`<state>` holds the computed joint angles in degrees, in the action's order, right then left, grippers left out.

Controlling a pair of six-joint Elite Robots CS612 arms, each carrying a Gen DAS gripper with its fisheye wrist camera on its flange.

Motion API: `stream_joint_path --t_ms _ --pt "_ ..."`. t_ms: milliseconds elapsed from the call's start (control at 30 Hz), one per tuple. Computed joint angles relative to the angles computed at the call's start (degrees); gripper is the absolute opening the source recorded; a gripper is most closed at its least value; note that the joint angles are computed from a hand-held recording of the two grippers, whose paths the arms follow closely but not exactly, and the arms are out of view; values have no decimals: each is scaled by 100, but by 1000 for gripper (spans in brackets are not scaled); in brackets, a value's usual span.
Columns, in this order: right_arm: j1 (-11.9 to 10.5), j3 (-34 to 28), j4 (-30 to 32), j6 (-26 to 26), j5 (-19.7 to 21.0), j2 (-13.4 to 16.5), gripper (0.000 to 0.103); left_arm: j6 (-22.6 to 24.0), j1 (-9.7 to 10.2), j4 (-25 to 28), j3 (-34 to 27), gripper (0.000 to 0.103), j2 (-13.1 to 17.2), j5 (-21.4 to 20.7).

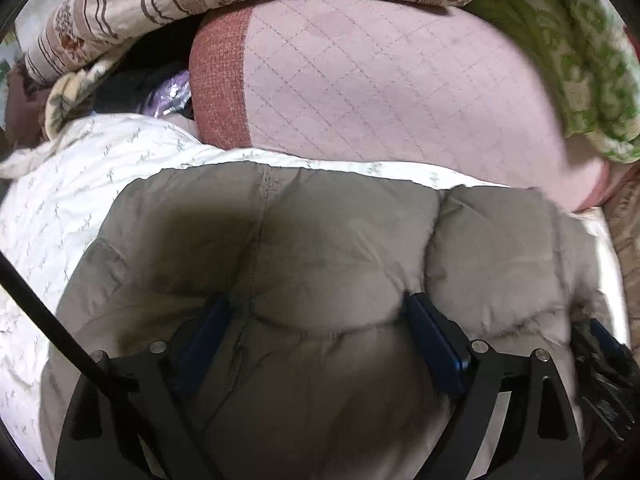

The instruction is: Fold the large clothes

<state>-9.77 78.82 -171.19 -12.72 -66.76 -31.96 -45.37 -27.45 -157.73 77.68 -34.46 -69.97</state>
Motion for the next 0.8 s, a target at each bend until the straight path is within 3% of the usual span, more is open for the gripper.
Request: stream_joint_path --t_ms 100,167,233,333,400,500,600,667,800 --pt "41 334 -444 -214 -364 -246 92 -120 -30 -474 537 90 -388 -20" --pt "-5 650 -879 -321 -287 -444 92 -142 -81 -609 870 90 -640 167" --pt "-59 934 -1013 -395 -127 -655 92 -185 -193 -559 1259 90 -906 667" --pt "-141 1313 -1004 -499 230 -912 92 -385 -337 -265 1701 90 -1127 1344" --pt "-175 1499 -930 -511 394 -1004 92 -583 -384 -154 1951 90 -1195 1509" --pt "-157 1650 -820 -589 413 -1004 92 -917 -353 -213 2238 90 -1200 1351" --pt "-73 1557 -612 -597 161 -827 92 -976 -202 -554 2289 90 -1057 910" --pt "-45 1425 -625 -448 98 -678 97 -1106 -132 -772 2303 90 -1008 760" --pt "-6 1379 -526 -377 -87 -701 98 -1201 -90 -633 2251 90 -1056 629"
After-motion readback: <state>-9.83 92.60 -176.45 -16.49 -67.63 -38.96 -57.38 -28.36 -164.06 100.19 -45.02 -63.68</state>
